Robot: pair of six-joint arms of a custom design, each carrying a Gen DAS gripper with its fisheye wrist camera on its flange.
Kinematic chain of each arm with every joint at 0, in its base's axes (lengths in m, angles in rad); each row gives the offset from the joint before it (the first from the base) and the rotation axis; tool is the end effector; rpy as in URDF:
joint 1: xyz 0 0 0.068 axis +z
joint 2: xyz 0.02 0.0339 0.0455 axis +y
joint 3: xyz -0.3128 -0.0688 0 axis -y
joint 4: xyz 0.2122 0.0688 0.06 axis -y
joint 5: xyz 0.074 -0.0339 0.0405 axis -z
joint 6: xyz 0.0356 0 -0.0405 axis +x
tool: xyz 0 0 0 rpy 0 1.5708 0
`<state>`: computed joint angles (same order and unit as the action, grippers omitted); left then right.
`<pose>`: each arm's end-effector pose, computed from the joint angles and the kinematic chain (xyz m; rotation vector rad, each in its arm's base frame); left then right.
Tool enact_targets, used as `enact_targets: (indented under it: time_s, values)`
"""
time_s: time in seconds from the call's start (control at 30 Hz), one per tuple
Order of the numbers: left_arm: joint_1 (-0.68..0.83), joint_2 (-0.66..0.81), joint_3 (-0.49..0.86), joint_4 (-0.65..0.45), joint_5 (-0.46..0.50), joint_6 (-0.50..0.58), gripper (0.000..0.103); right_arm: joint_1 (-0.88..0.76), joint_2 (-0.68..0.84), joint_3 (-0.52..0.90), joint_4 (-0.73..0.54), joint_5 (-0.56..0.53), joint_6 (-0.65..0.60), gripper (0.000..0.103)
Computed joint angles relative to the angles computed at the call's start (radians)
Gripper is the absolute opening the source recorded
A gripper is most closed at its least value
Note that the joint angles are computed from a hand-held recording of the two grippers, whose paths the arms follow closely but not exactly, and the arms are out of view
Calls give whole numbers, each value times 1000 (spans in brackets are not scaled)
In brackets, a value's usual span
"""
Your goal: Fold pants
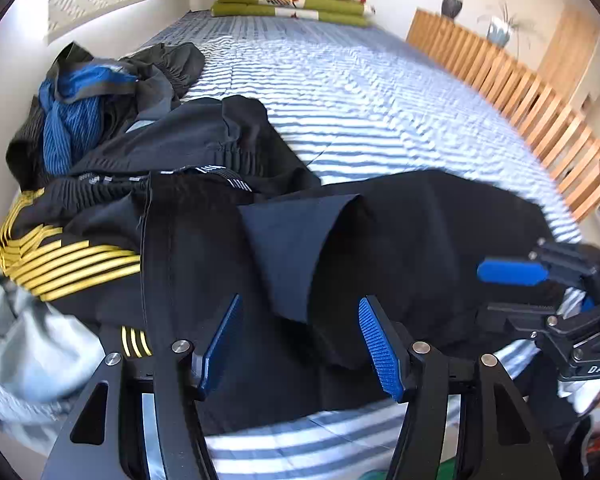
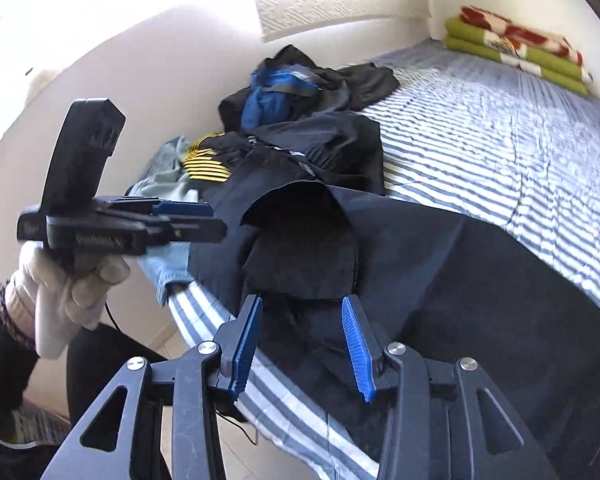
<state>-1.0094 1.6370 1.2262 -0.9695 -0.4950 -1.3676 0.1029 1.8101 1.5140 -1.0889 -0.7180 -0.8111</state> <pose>0.1629 -0.2273 0.2925 -0.5276 2.5603 0.0147 0.3291 0.0575 0.3138 -1.2298 2.2948 0.8318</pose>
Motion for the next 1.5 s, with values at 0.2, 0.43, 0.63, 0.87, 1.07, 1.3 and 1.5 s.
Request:
enact_targets:
  time_s: [0.2,0.43,0.63,0.87,1.07,1.3,1.5]
  values:
    - [74,-25,-56,-37,6,41,46,96,96,4,157,42,146,38]
    - [126,-73,-112,-20,13,82,39,176,204,32,232,87,228,38]
    - [145,-102,-113,-13,-16,108,21,133,208,96,77,-68,185,3]
    - [123,-196,-61,-48,-97,105,20,113,103,182,-245,-259,0,2]
    - [142,-211,-113,-185,-85,-40,21,231,27,106,-249,-175,-60,0]
    - [-150,-388,-307,-151,-127,-484,32,102,19,-34,-189,-132,-101,1]
    - [-262,-317,-276,102,-188,-455,63,-233,94,64,-283,-75,-264,3]
